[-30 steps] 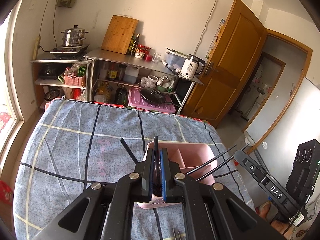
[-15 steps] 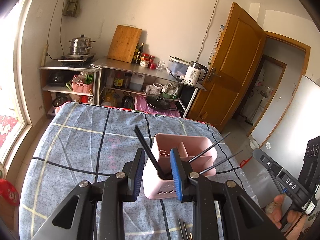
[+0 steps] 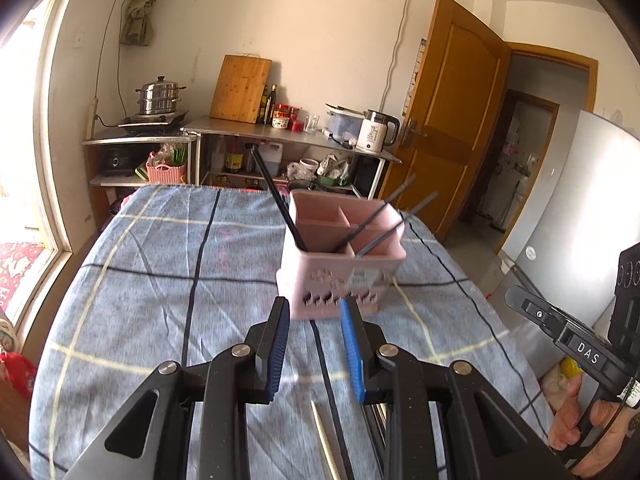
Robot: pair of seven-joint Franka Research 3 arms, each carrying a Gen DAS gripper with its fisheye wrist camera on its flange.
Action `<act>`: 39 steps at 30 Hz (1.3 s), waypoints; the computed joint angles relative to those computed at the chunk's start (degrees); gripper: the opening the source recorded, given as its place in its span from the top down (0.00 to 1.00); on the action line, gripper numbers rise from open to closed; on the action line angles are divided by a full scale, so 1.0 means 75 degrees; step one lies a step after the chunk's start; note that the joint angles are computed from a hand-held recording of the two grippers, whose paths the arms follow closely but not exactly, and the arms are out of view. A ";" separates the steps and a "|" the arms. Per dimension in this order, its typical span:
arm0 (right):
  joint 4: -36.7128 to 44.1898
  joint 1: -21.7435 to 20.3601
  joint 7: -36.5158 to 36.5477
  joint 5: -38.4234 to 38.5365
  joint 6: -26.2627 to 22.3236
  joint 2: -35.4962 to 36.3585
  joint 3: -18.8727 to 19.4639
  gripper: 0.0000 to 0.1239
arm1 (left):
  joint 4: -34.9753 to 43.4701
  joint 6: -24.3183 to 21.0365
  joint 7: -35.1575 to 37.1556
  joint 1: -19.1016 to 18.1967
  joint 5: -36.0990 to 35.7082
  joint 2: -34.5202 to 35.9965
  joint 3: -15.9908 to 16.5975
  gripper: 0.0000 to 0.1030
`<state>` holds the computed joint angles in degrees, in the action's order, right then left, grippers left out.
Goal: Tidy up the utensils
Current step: 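Withdraw both tools from the basket toward the remaining chopsticks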
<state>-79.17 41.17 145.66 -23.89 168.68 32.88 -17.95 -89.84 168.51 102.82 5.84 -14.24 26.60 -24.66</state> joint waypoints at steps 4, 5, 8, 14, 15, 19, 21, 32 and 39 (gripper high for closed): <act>-0.0891 0.0482 0.0498 -0.0362 0.0335 -0.0413 -0.0378 0.89 | -0.1063 0.0431 0.0323 0.0369 -0.0363 -0.0506 -0.0420 0.75; -0.1026 0.0534 0.0523 -0.0424 0.0372 -0.0480 -0.0384 0.89 | -0.1264 0.0484 0.0393 0.0440 -0.0444 -0.0604 -0.0500 0.75; -0.1365 0.0713 0.0640 -0.0637 0.0396 -0.0644 -0.0440 0.89 | -0.1740 0.0564 0.0686 0.0678 -0.0762 -0.0819 -0.0778 0.75; -0.1887 0.0582 0.0624 -0.0584 0.0506 -0.0889 -0.0050 0.89 | -0.2381 0.0567 0.1438 0.0929 -0.1583 -0.1133 -0.1171 0.75; -0.1925 0.0541 0.0569 -0.0532 0.0484 -0.0900 0.0028 0.89 | -0.2420 0.0530 0.1536 0.0905 -0.1690 -0.1157 -0.1157 0.75; -0.1983 0.0368 0.0350 -0.0302 0.0463 -0.0891 0.0276 0.89 | -0.2461 0.0442 0.1778 0.0673 -0.1984 -0.1199 -0.0948 0.75; -0.1950 0.0323 0.0240 -0.0180 0.0416 -0.0855 0.0340 0.89 | -0.2400 0.0379 0.1790 0.0516 -0.2045 -0.1170 -0.0780 0.75; -0.1655 -0.0082 -0.0645 0.0752 0.0233 -0.0540 0.0842 0.89 | -0.1496 -0.0287 0.0842 -0.0396 -0.1137 -0.0491 0.0183 0.75; -0.1423 -0.0239 -0.1092 0.1295 0.0113 -0.0323 0.0977 0.89 | -0.0263 -0.1040 -0.0098 -0.0887 -0.0019 0.0368 0.0615 0.75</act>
<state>-89.84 39.37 137.47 -14.18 169.53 30.46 -10.63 -91.81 160.71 102.09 -0.81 -14.38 29.36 -20.04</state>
